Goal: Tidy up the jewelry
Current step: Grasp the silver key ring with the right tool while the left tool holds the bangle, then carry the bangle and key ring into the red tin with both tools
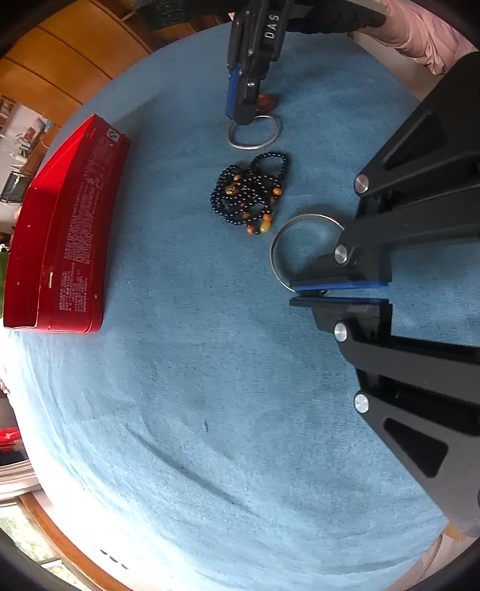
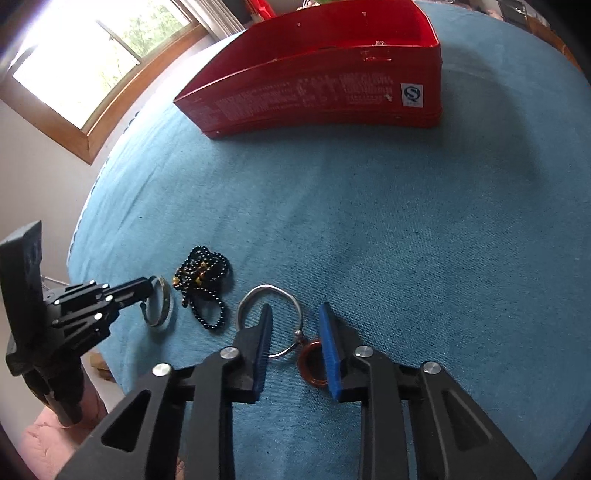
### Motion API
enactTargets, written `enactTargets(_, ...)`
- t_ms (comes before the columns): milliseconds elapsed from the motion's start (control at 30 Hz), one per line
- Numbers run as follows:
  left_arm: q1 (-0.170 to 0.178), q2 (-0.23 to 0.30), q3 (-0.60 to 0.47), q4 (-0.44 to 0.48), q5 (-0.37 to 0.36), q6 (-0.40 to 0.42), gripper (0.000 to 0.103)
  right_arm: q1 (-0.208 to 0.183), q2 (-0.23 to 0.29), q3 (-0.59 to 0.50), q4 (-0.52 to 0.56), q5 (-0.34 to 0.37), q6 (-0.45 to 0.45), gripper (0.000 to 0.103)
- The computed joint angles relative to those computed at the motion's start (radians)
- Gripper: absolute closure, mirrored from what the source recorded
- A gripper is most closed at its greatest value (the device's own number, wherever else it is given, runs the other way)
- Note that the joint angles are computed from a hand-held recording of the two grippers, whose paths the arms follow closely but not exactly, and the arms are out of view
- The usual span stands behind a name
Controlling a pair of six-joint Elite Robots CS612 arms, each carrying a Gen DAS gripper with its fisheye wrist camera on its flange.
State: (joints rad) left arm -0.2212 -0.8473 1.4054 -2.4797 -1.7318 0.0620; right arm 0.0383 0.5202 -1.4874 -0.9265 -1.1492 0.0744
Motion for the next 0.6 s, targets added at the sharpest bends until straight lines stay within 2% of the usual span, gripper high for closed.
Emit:
enactTargets(100,-0.001,-0.002,-0.001,0.001,-0.006,-0.001,0.102,0.005,0.001,-0.001,-0.003,-0.020,-0.013,0.098)
enactTargets(333,0.007,-0.010,0.006,-0.013,-0.035,-0.008,0.102,-0.018,0.019,-0.037,-0.018,0.077,0.015,0.098)
enactTargets(600,0.020,-0.023,0.011,-0.053,-0.049,-0.020,0.102,-0.032,0.024,-0.075,-0.068,0.099,0.039,0.098)
